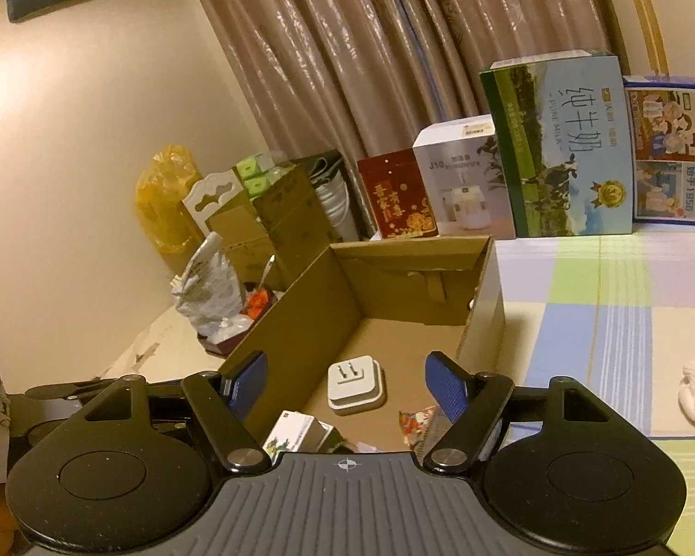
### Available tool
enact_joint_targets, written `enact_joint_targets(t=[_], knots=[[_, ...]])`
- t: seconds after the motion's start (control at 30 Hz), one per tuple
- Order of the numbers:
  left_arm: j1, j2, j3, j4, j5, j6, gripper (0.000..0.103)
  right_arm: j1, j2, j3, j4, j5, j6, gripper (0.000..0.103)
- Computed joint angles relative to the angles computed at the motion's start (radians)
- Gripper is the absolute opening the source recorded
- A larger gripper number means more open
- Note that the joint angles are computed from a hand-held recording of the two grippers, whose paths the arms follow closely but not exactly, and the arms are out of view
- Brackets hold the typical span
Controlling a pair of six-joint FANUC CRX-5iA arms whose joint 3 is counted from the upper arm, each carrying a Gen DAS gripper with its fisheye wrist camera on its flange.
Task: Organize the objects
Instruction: 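Carry both items into the cardboard box and open both tools, then move both tools back over the white cloth and clear container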
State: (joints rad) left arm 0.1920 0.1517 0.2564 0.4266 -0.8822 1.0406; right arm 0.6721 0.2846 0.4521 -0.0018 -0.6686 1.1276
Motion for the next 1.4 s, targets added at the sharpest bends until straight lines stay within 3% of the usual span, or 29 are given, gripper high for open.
enact_joint_targets(t=[0.53, 0.9, 1.4], knots=[[-0.057, -0.017, -0.012, 0.008, -0.001, -0.005, 0.051, -0.020, -0.122, -0.180, 0.133, 0.032, -0.100, 0.072], [-0.147, -0.009, -0.002, 0.036, 0.026, -0.018, 0.061, -0.074, -0.223, -0.324, 0.235, 0.048, -0.214, 0.074], [-0.263, 0.018, 0.012, 0.043, 0.040, -0.042, 0.082, -0.130, -0.314, -0.448, 0.354, 0.045, -0.326, 0.085]])
